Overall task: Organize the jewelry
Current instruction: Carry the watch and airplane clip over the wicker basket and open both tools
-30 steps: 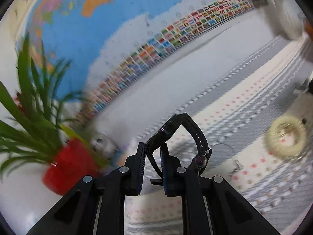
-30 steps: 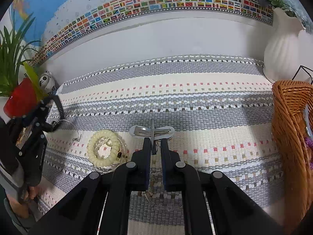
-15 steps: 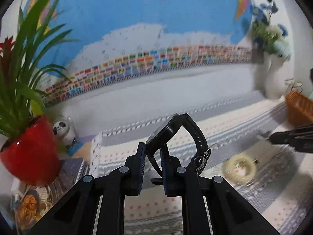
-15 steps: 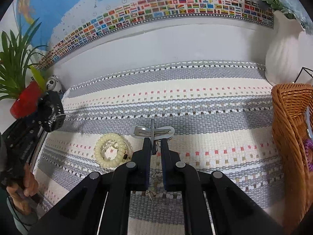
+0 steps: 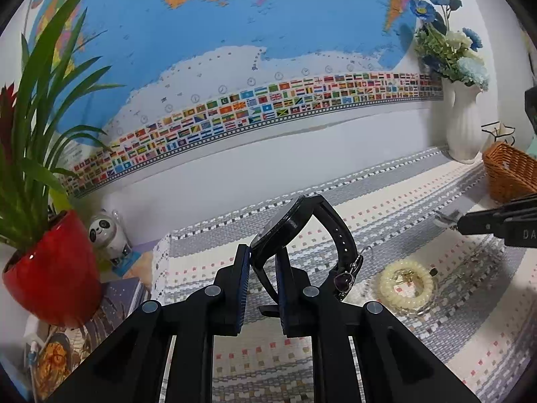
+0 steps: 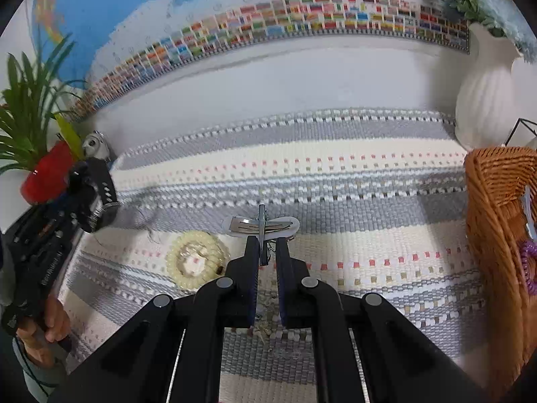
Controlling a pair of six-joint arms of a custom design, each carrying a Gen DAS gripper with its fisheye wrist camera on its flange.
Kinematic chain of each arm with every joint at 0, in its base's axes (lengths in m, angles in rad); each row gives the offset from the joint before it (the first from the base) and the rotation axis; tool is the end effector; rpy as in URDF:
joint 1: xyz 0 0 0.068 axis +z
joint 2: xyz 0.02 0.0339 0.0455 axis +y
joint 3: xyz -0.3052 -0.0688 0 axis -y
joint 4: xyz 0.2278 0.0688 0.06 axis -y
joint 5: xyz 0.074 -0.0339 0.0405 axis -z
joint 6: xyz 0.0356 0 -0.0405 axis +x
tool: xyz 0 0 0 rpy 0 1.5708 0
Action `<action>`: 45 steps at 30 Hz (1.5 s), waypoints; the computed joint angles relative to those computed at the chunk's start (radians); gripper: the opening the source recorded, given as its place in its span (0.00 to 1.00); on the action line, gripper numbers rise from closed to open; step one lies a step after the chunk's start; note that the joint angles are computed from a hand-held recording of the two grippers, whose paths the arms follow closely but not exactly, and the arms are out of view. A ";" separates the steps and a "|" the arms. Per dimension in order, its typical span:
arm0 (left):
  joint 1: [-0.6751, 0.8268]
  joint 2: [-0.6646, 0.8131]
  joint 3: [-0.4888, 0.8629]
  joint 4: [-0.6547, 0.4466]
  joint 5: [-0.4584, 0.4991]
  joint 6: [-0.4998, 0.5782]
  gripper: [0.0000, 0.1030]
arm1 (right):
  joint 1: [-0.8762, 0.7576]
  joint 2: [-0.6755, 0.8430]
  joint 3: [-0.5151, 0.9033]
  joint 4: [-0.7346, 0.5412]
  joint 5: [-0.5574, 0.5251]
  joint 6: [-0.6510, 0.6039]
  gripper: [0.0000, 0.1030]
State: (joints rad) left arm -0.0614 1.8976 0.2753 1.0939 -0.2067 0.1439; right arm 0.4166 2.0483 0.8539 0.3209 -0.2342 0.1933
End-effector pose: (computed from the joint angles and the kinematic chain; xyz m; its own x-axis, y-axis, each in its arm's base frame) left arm 0.2601 -0.0087 0.1171 -0.5148 0.1723 -0.8398 -0.0435 0.9731 0.2262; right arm 0.3346 0.1571 0.1115 -0.7898 -0.1451 -0.5960 -0.3853 0.8733 0.2979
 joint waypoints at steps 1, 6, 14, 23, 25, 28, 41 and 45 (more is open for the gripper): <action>0.001 -0.011 -0.002 -0.008 0.015 -0.004 0.14 | -0.003 -0.019 -0.015 0.009 -0.006 0.000 0.10; -0.026 -0.152 0.003 -0.133 0.123 -0.037 0.14 | -0.054 -0.151 -0.101 0.008 -0.070 -0.021 0.10; -0.368 -0.011 0.016 0.046 -0.422 0.113 0.05 | -0.097 -0.301 -0.218 -0.012 -0.015 -0.068 0.10; -0.438 -0.176 0.090 -0.277 -0.292 -0.038 0.05 | -0.222 -0.416 -0.314 -0.013 -0.127 -0.122 0.10; -0.455 -0.209 0.127 -0.342 -0.233 -0.066 0.05 | -0.277 -0.457 -0.328 -0.035 -0.158 -0.137 0.10; -0.488 -0.231 0.194 -0.424 -0.165 -0.102 0.05 | -0.399 -0.518 -0.344 -0.087 -0.229 -0.179 0.10; -0.641 0.084 0.747 -0.755 0.092 -0.231 0.05 | -0.815 -0.404 -0.171 -0.358 -0.281 -0.385 0.10; -0.632 0.215 0.920 -0.892 0.145 -0.289 0.05 | -0.846 -0.296 -0.112 -0.449 -0.324 -0.457 0.10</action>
